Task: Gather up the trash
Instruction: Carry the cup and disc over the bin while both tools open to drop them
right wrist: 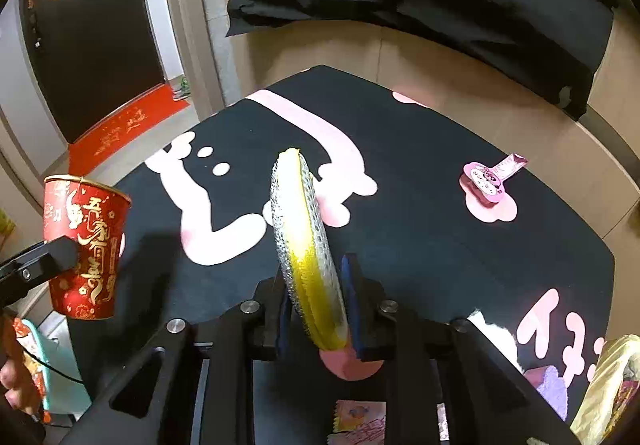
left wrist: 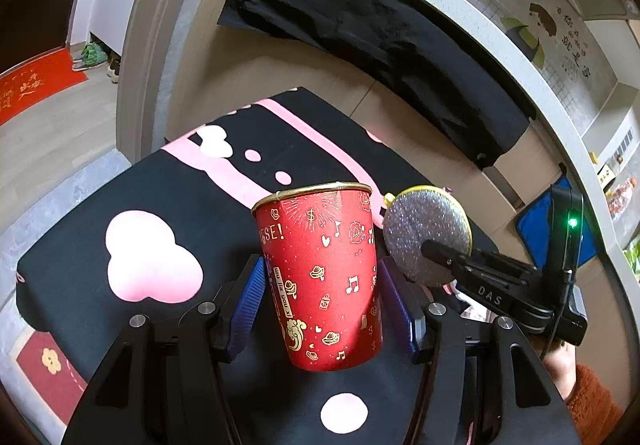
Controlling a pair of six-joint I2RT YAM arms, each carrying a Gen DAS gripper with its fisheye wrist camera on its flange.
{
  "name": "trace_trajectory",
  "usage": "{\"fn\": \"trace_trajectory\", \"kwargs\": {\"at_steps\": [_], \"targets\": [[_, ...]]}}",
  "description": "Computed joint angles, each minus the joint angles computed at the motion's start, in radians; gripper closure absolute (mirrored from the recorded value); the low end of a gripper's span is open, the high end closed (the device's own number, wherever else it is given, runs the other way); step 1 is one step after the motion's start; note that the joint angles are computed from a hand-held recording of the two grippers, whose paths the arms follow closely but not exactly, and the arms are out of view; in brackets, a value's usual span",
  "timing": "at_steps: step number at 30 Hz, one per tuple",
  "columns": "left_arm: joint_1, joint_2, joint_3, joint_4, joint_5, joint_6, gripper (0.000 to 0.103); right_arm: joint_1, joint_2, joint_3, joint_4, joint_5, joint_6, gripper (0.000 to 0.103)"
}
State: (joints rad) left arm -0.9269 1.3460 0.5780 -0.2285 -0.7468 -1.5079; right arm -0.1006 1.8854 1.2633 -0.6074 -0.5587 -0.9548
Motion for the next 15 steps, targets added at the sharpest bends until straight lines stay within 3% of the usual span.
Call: {"fn": "trace_trajectory", "kwargs": {"at_steps": [5,7,8,15], "targets": [[0.016,0.036,0.012,0.039,0.034,0.031,0.045,0.025,0.001,-0.013,0.061,0.007,0.009,0.076],[0.020,0.051,0.024,0.041,0.044,0.040,0.045,0.029,0.025,0.025,0.011,-0.014,-0.005,0.081],[0.022,0.056,0.029,0.042,0.048,0.045,0.045,0.027,0.027,0.033,-0.004,-0.021,-0.009,0.090],[0.020,0.118,0.100,0.037,0.049,0.093,0.045,-0.089,-0.016,0.055,-0.135,-0.107,-0.082,0.091]]}}
